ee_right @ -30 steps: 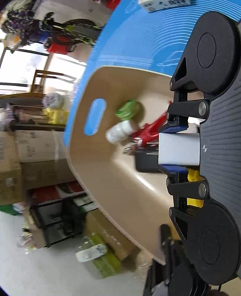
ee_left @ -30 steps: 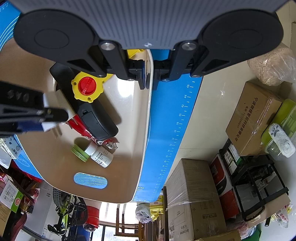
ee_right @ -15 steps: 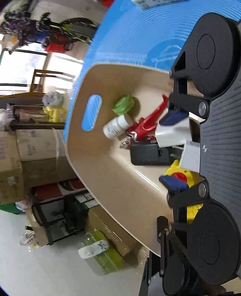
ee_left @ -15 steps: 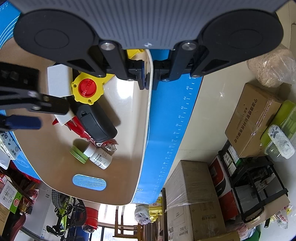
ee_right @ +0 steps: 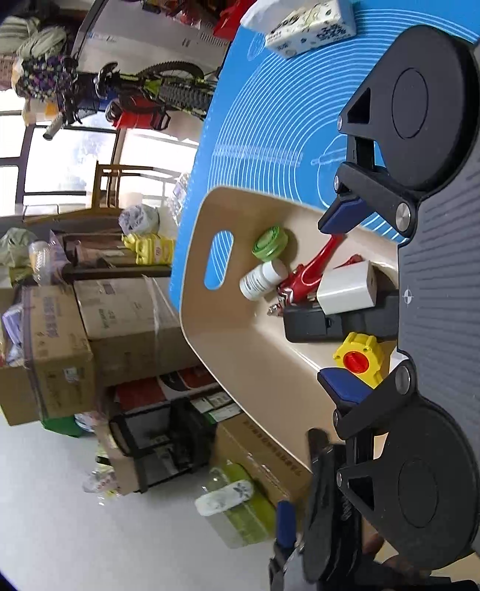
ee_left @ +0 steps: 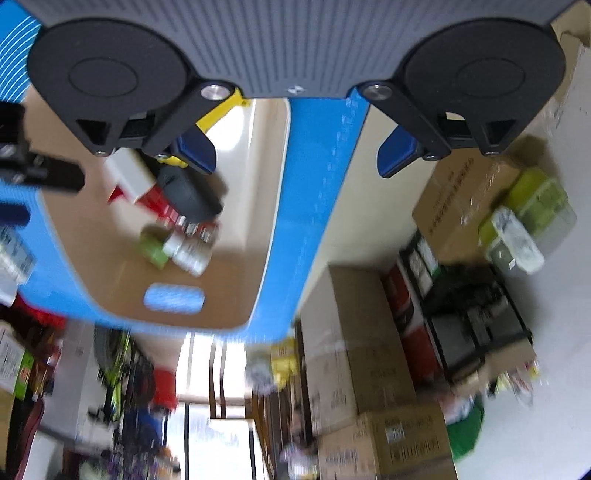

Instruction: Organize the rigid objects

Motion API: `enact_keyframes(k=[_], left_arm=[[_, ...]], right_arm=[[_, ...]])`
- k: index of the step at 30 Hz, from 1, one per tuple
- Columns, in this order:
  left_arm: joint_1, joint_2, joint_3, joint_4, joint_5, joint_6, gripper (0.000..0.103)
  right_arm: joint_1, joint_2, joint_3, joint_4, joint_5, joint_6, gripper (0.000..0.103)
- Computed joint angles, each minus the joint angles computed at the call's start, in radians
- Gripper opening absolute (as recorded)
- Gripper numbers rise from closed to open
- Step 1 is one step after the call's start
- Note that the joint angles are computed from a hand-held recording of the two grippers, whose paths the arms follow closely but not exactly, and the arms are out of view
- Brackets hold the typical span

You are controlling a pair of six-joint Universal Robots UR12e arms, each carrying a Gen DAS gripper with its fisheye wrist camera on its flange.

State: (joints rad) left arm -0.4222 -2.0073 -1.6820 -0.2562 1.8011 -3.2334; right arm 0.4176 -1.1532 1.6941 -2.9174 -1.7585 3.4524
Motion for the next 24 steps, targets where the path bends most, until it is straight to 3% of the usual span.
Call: enact_keyframes(k=[4,9,24], left_arm=[[-0.014,0.017,-0.011,0.061,0.006,0.028,0.1],[-0.038,0.045,-0.027,0.074,0.027,0.058,0.1],[-0.11,0.136,-0.126,0.163,-0.001,0.069,0.1]], right_arm=[[0.006,-0.028,0.034,-0.036,-0.031,0.022,0.083],[0.01,-0.07,0.074,-0.054,-0.052,0.052,0.083],[0.054,-0.226,0.238,-0.114,-0.207,0.042,0.089]])
